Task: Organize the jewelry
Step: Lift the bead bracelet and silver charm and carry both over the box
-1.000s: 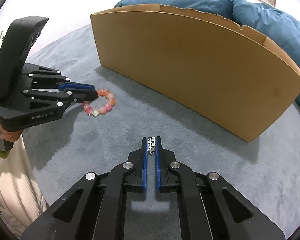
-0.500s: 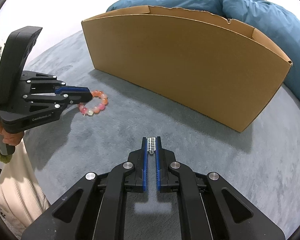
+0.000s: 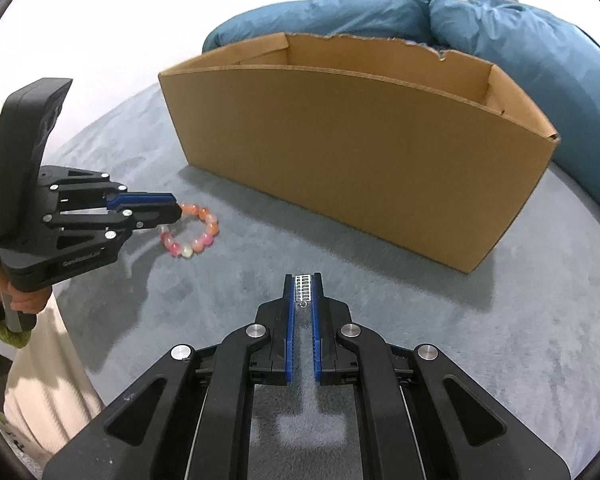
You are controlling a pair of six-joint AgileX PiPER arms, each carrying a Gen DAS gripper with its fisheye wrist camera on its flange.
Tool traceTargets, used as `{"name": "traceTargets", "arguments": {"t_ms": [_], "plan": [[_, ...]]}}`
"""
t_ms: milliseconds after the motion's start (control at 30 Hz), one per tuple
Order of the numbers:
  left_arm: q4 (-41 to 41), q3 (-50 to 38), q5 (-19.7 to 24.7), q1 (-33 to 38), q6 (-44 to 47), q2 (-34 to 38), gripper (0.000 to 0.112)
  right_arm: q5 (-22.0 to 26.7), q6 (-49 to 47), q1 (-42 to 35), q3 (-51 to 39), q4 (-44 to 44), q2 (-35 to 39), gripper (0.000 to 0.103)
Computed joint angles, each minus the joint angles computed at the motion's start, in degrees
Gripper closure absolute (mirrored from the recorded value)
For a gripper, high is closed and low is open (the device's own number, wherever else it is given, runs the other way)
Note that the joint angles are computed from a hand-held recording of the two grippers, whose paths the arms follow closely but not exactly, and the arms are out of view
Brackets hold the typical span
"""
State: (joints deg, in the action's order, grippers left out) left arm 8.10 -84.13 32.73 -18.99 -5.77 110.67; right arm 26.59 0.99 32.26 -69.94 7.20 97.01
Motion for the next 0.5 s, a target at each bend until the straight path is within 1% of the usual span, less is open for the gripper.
{"name": "traceTargets", "arguments": {"t_ms": [133,267,400,500], "plan": [[0.34,1.35,-0.70,-0.56,0.10,-2.77,0.103,-0.64,2.13,-0.19,1.64,-1.23,-2.49,0.098],[0.21,0.89,-0.06,-1.50,0.15,-5.58,0.103,-1.01,4.66,-0.11,3.19,-3.92,-5.91,0.098],[1.56,-0.67,1.37,-2.57,-0.57,-8.26,0.103,0.75,1.70,-1.84,1.50,-1.15,-8.56,0.098],[-0.25,-3.84,2.77,-2.55,2.08,-10.32,0.103,2.35,-1.63,-3.36,-1.13,1.92,-10.40,0.098]]}}
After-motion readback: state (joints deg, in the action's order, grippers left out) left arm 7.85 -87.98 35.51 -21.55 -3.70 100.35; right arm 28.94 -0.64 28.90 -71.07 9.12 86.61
